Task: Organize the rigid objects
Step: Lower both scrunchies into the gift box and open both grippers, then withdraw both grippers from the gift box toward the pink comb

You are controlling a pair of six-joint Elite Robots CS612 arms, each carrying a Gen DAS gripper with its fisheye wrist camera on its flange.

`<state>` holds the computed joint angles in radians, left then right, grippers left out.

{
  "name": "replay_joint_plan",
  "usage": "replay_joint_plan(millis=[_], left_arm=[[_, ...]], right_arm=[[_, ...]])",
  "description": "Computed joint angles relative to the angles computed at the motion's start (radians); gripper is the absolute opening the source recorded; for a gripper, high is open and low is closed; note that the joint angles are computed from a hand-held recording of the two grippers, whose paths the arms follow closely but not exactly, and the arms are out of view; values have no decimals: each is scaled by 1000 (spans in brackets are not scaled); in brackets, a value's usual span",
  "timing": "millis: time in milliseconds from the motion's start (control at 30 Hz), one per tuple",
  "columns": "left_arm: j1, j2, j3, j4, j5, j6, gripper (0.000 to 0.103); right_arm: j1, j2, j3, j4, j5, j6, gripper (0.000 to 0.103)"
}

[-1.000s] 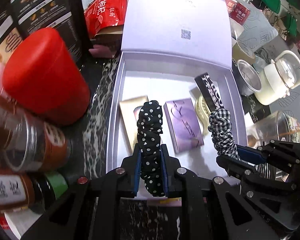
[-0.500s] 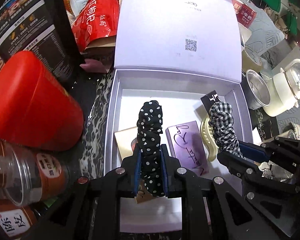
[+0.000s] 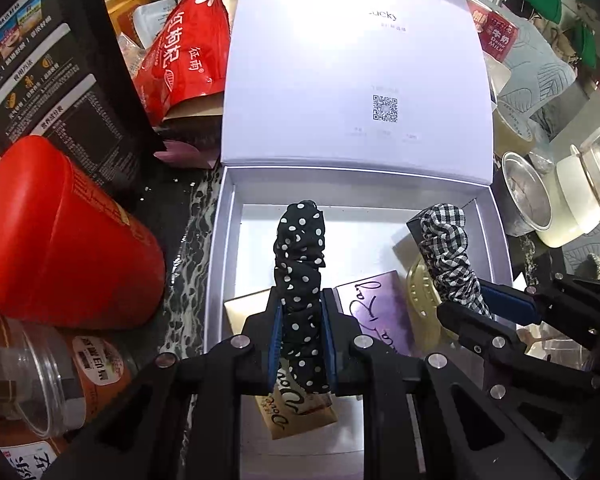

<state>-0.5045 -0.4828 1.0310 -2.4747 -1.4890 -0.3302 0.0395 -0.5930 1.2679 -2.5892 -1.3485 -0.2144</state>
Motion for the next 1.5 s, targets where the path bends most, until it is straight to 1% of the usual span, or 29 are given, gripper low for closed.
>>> replay_joint_plan(millis=[67, 100, 200, 267, 300, 333, 433, 533, 567, 600, 633, 667, 700, 867, 1200, 1500], left_arm=[[8, 5, -8, -3, -55, -11, 18], [11, 7, -11, 3, -68, -22, 18], [9, 7, -16, 26, -42, -43, 18], [9, 6, -16, 44, -41, -51, 18], [11, 5, -18, 56, -50, -60, 18], [11, 3, -16, 63, -53, -65, 18], [6, -7, -4, 71, -31, -66, 19], [0, -22, 17, 62, -8, -67, 22], [-1, -27, 23, 59, -4, -68, 30], [-2, -32, 30, 56, 1, -70, 49], [-3, -38, 38, 53, 3, -72, 63], [-3, -43, 45, 46, 4, -75, 84], [-4, -51, 59, 30, 7, -78, 86], [-9, -76, 90, 20, 16, -90, 86], [-14, -145, 186, -39, 32, -114, 86], [-32, -209, 280, -78, 63, -136, 86]], right_arm=[[-1, 1, -4, 2, -2, 5, 22], [-2, 2, -6, 6, -3, 6, 23], [-2, 2, -11, 16, -2, 12, 26], [-2, 0, -9, 15, -11, 14, 33], [-1, -2, -9, 15, -22, 19, 42], [-2, -5, -7, 20, -28, 24, 45], [-6, -11, -5, 39, -20, 36, 45], [-6, -22, 6, 42, -35, 34, 45], [-6, -25, 10, 39, -36, 35, 45], [-7, -30, 17, 35, -34, 37, 45], [-8, -34, 22, 32, -33, 39, 45], [-9, -40, 29, 28, -33, 40, 45], [-9, -45, 36, 25, -33, 41, 45], [-13, -71, 69, 8, -29, 41, 45], [-9, -121, 130, -47, -11, 29, 45], [-6, -171, 201, -95, 8, 11, 45]])
